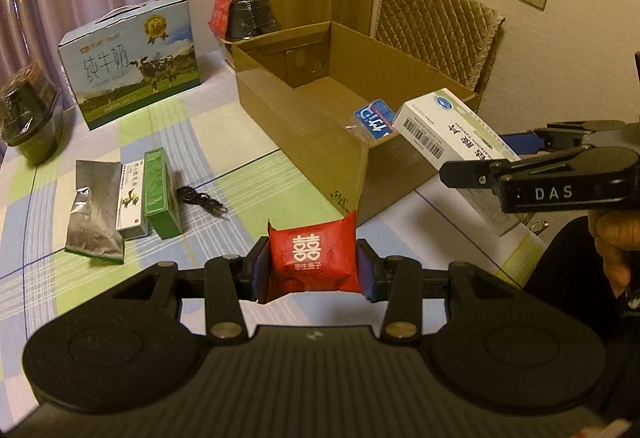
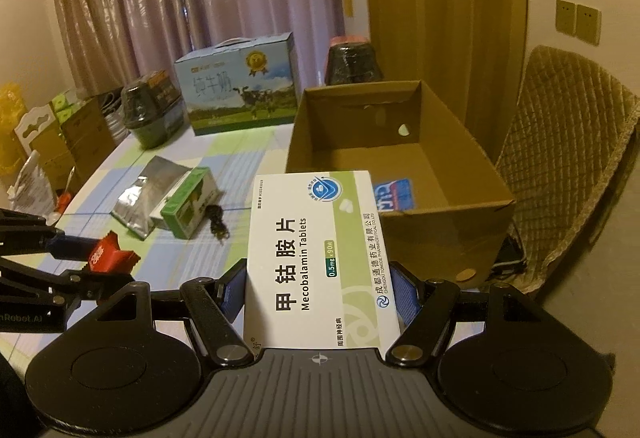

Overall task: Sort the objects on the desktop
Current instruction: 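Carry the candy and tablet box toward the cardboard box with both tools, then lower the candy and tablet box into the cardboard box and open both tools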

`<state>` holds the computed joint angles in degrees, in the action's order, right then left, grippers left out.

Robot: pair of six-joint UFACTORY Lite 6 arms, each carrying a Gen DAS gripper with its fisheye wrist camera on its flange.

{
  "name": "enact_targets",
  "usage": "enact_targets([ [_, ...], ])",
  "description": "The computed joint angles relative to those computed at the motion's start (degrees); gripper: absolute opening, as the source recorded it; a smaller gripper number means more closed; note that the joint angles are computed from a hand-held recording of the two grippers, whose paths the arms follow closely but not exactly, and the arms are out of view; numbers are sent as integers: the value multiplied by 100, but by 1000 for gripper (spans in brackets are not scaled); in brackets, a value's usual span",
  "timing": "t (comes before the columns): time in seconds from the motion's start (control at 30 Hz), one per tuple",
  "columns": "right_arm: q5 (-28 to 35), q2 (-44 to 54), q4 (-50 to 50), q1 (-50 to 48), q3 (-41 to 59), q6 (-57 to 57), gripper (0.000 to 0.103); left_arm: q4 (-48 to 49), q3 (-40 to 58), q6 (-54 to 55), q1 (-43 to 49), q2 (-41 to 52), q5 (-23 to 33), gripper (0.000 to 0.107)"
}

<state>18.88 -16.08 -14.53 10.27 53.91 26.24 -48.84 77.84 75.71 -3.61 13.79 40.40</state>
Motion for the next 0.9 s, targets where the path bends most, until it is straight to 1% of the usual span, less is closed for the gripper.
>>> enact_targets([
  [0.33,-39,77,800,-594,208,-1032,69,113,281,-198,-326,183,-47,39],
  [0.53,-68,423,1540,-1077,652,-2006,69,204,801,-416,-634,503,-11,39],
  [0.73,-52,967,2303,-1526,1316,-3045,69,373,1697,-853,-1070,1048,3,39],
  [0.9,-51,1517,2738,-1747,1921,-3577,69,664,2788,-1371,-1392,1771,48,39],
])
